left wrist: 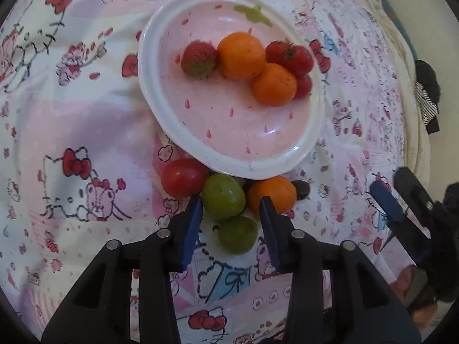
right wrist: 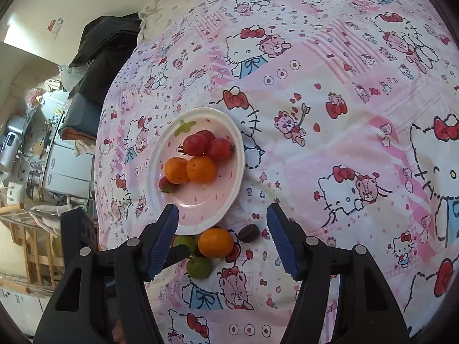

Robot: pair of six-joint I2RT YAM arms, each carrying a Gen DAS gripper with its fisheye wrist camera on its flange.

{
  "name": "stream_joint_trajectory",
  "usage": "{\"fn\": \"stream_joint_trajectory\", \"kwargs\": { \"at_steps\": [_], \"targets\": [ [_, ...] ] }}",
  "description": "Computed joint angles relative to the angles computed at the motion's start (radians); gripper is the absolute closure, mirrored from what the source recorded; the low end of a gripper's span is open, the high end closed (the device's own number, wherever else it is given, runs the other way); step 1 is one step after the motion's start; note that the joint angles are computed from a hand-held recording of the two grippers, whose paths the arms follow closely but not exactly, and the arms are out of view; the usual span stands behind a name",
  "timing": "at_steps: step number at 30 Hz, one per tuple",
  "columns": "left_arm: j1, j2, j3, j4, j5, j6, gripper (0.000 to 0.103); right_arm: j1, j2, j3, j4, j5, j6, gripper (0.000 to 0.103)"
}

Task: Organize fruits
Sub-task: 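Move both open grippers back to the remaining fruit, then grasp a green fruit with the left gripper while the right gripper grasps the dark plum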

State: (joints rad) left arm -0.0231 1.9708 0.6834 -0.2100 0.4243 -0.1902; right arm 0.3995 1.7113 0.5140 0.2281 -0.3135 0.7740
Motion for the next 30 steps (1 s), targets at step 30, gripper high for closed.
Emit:
{"fn": "stream_joint_trajectory", "kwargs": {
  "at_steps": [30],
  "targets": [
    [0.31,-0.551,-0.169,-0.16,-0.15,0.482,0.078,0.094,0.373,0.241,-0.155,0.003,-0.034,0.072]
  ]
}}
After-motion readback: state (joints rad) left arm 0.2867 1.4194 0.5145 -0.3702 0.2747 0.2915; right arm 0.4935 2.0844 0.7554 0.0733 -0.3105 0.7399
